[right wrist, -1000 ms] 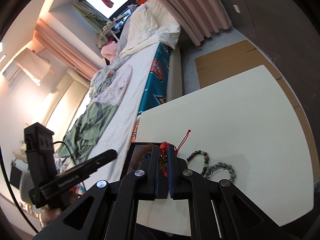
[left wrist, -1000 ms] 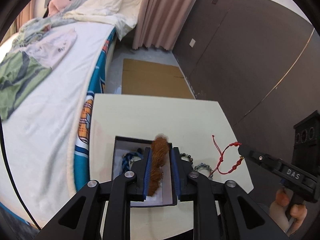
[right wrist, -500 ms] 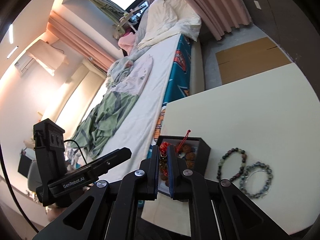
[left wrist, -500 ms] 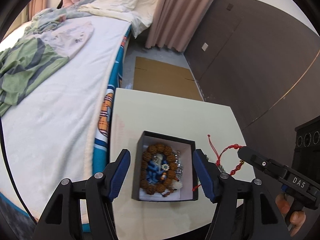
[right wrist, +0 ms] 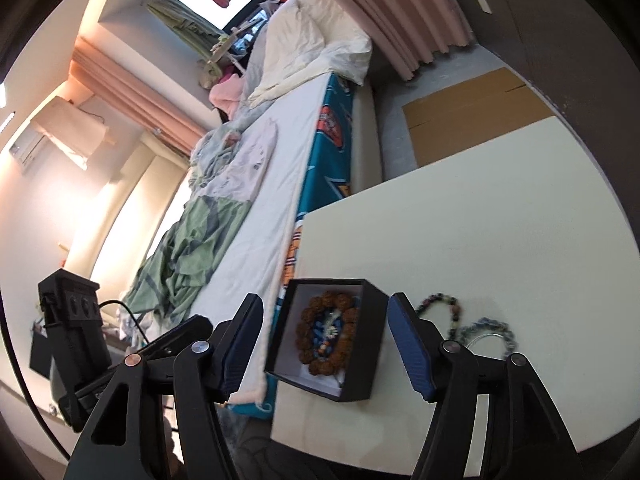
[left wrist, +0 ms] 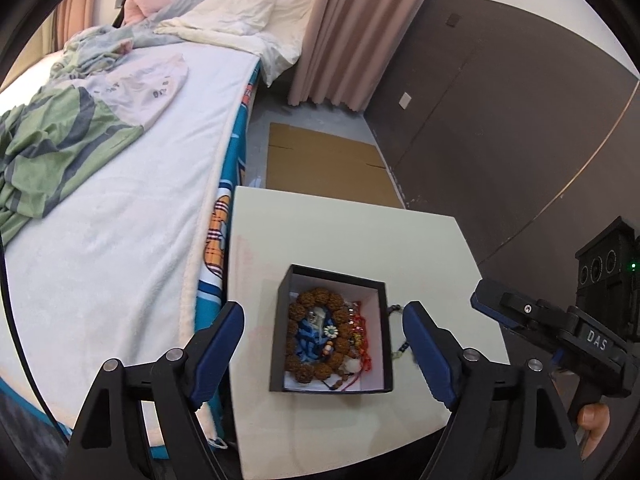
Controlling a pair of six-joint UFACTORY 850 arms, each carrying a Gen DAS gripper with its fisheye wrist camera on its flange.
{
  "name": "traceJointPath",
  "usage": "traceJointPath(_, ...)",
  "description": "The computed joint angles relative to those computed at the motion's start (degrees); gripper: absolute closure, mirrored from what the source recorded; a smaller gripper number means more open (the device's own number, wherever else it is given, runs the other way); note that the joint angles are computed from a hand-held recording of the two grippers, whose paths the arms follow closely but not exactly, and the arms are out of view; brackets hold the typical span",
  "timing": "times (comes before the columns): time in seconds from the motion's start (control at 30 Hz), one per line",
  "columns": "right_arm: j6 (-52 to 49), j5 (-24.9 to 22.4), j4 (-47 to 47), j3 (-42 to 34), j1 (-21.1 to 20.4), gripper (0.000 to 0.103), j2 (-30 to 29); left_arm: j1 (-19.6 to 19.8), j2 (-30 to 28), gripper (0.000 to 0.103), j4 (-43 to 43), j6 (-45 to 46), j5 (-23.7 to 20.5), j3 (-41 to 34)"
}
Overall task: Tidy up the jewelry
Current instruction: 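Move the left gripper to the grey-blue beaded bracelet and close on it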
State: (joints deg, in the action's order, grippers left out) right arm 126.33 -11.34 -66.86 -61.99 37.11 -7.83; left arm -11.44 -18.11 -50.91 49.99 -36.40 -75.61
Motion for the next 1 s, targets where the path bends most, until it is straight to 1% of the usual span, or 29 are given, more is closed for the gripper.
traceJointPath(0.13, -5.8, -1.4, 7.1, 2.4, -0.7, 0.037, 2.4, -1.4, 0.2, 0.021, 0.6, 0.2, -0.1, 0.2)
traceJointPath(0.27, -14.8, -3.7, 16.4, 4.6, -1.3, 0.037, 5.0, -3.3, 0.0, 0.021, 1.6, 0.3, -0.4, 0.1)
traceJointPath(0.47, -17.6, -6.3, 21.1, 7.8, -2.0, 0.037, 8.2, -6.4, -0.6, 0.021, 4.5, -1.4, -0.3, -0.4)
traceJointPath(0.63, -16.3, -5.3, 21.9, 11.5, -3.1, 0.037, 11.2, -9.0, -0.8, 0.021, 6.8, -3.0, 1.2, -0.2)
traceJointPath(0.73, -13.1, -4.7, 19.5, 13.3, -3.7, 0.037, 12.6, -10.7, -1.4, 0.032, 9.5, -5.6, 2.1, -0.6)
traceJointPath(0.8, -12.3, -3.8, 18.6, 14.3, -4.5, 0.037, 13.1, -11.8, -2.2, 0.046, 12.0, -7.9, 1.7, -1.4)
traceJointPath(0.87, -11.6, -3.4, 18.4, 14.9, -4.9, 0.037, 13.2, -12.7, -3.2, 0.052, 14.1, -10.1, 0.8, -2.1)
traceJointPath(0.93, -9.9, -2.8, 17.0, 15.8, -5.5, 0.037, 13.8, -13.8, -4.0, 0.056, 16.5, -12.3, 0.5, -2.7)
traceJointPath(1.0, -8.7, -2.2, 15.9, 16.5, -6.0, 0.037, 14.2, -14.6, -4.8, 0.063, 18.3, -14.1, -0.1, -3.1)
